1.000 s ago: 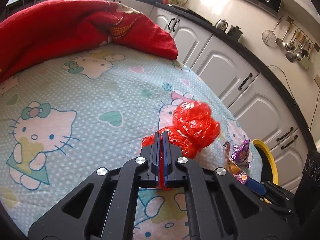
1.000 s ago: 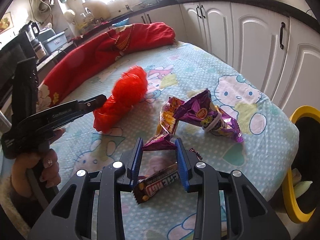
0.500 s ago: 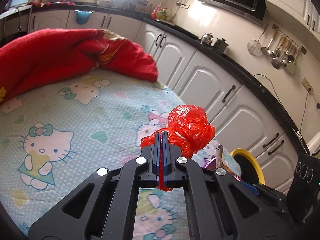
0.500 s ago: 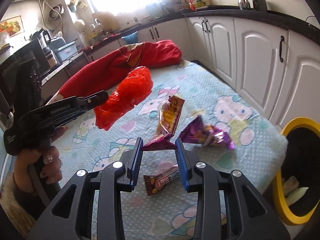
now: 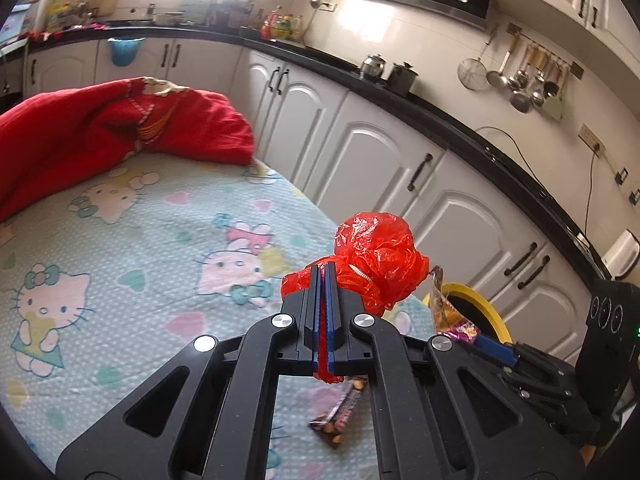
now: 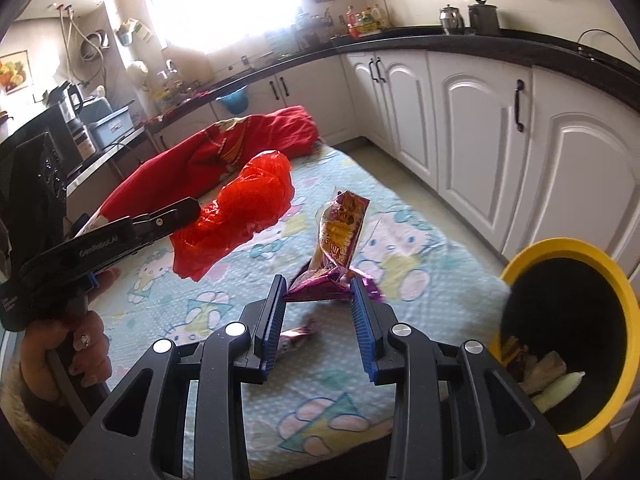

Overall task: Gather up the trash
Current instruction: 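Carry the red net bag and purple wrapper over the yellow bin with both tools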

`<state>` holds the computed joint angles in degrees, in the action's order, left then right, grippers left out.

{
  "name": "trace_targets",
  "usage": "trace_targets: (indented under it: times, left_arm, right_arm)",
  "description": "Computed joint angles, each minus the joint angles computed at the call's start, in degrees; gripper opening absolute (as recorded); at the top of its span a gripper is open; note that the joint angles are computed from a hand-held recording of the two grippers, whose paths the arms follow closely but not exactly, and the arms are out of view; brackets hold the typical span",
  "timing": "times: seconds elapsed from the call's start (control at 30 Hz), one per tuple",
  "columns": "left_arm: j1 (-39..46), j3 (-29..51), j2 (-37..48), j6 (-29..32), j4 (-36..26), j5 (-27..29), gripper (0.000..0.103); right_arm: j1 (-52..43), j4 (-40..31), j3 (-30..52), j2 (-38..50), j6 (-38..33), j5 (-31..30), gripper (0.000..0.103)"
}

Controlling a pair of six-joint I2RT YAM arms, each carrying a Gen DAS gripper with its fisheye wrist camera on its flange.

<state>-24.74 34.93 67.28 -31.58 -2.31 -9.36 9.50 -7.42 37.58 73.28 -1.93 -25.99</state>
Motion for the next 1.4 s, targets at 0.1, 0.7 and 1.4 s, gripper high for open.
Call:
trace_targets:
  times: [0.1, 0.7, 1.4]
  left_arm:
    - [-2.10, 1.49, 2.16, -0.08, 0.55, -0.74, 0.000]
    - [-12.68, 12.24, 15.36, 0.48, 2.40, -4.13, 0.000]
    - [-19.59, 25.96, 31.17, 1.54, 2.15, -4.56, 0.000]
  right_arm:
    - [-2.43, -0.94, 0.40, -0.15, -1.20, -0.75, 0.031]
    - [-21.67, -5.60, 1.51, 0.55, -10.03, -8.50, 0.031]
    - [-37.49, -6.77, 5.26, 8.96, -16.01, -12.16, 0.031]
